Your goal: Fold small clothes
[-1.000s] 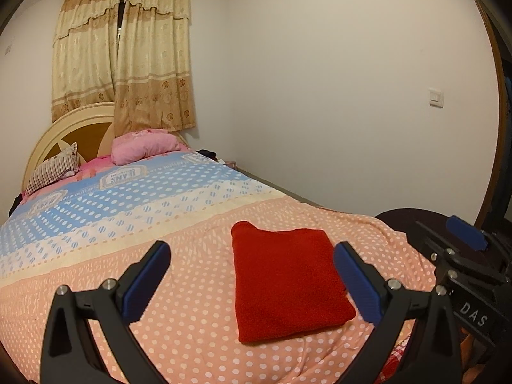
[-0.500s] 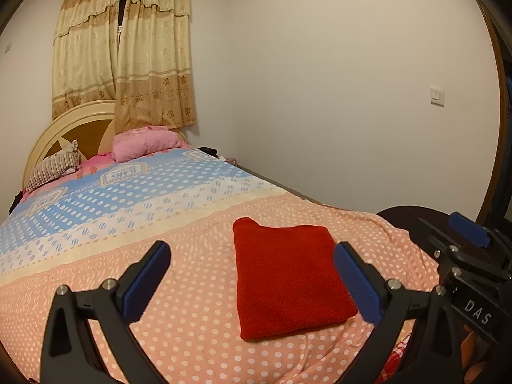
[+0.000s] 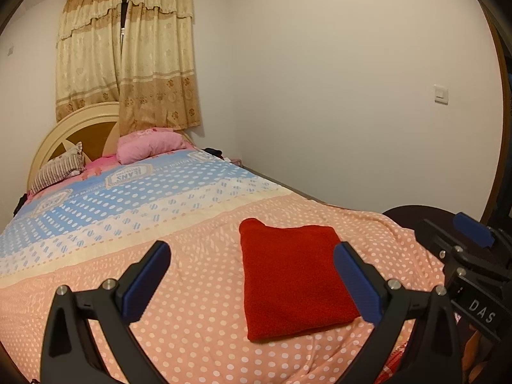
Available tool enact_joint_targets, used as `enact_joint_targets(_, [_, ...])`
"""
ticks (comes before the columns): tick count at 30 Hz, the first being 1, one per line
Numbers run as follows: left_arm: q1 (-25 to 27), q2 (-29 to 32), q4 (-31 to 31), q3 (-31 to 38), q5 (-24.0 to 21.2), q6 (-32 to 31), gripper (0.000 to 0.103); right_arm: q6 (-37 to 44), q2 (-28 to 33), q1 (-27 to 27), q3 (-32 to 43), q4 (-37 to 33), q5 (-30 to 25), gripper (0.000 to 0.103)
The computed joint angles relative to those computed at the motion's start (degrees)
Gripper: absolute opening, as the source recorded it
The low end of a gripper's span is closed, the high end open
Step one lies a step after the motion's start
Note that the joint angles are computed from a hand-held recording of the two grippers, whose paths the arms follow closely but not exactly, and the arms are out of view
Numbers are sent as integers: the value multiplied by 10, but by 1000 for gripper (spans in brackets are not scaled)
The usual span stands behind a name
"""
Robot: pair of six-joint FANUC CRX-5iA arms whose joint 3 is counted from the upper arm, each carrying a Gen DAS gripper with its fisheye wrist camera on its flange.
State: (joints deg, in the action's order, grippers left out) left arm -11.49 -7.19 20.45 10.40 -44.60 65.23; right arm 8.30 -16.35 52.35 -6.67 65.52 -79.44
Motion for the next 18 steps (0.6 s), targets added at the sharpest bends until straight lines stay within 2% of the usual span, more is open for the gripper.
enact_joint_targets(9, [2, 6, -14, 15, -15, 11, 103, -2, -2, -1, -4, 1, 0, 76])
enact_joint_targets(14, [-7, 9, -64, 28, -14, 45, 103, -3, -1, 1, -7, 3, -3, 77])
enact_joint_targets(18, [-9, 9, -75, 26, -5, 53, 103, -4, -3, 0, -10, 0, -4, 77])
